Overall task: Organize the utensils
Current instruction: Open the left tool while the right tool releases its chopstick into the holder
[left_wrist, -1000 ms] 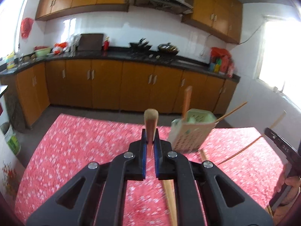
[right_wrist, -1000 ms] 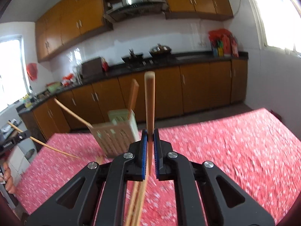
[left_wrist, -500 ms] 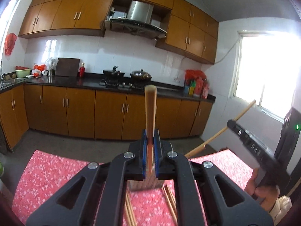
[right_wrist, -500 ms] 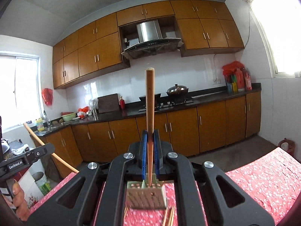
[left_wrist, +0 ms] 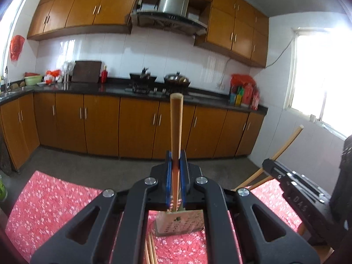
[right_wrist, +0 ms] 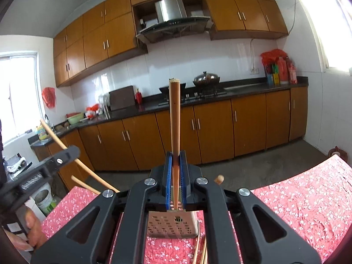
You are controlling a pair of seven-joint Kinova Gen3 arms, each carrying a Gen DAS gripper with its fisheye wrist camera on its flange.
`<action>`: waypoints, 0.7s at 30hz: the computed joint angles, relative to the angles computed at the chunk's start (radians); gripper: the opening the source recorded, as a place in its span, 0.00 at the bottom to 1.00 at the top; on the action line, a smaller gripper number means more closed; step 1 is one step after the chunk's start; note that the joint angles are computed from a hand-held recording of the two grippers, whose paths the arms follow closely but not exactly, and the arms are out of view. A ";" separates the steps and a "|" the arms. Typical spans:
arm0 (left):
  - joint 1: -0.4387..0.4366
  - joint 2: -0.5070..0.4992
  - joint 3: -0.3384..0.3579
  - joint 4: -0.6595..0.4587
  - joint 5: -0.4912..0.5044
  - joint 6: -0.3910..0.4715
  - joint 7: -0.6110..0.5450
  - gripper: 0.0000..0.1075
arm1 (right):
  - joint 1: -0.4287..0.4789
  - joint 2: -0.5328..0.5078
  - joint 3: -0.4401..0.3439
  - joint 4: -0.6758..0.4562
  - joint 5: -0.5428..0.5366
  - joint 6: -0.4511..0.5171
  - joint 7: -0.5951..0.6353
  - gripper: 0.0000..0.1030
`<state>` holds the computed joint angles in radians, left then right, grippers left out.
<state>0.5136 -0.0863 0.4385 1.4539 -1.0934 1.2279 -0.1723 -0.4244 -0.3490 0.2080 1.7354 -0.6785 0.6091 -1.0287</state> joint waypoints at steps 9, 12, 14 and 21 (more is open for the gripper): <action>-0.009 -0.053 0.040 0.037 -0.004 0.056 0.042 0.23 | -0.011 -0.067 0.021 0.005 0.030 0.005 -0.025 0.35; -0.027 -0.096 0.093 0.064 0.010 0.110 0.058 0.26 | -0.011 -0.118 0.045 0.029 0.050 0.017 -0.048 0.35; -0.042 -0.119 0.138 0.088 0.030 0.159 0.073 0.29 | 0.003 -0.155 0.056 0.061 0.087 0.039 -0.065 0.35; -0.015 -0.175 0.111 0.259 0.263 0.182 0.118 0.31 | 0.039 -0.080 0.089 0.129 0.224 0.280 -0.127 0.24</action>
<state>0.4988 -0.2612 0.5494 1.7132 -0.8303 1.4102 -0.0548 -0.3858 -0.4294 0.2970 1.8640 -0.4550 0.8896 -1.1559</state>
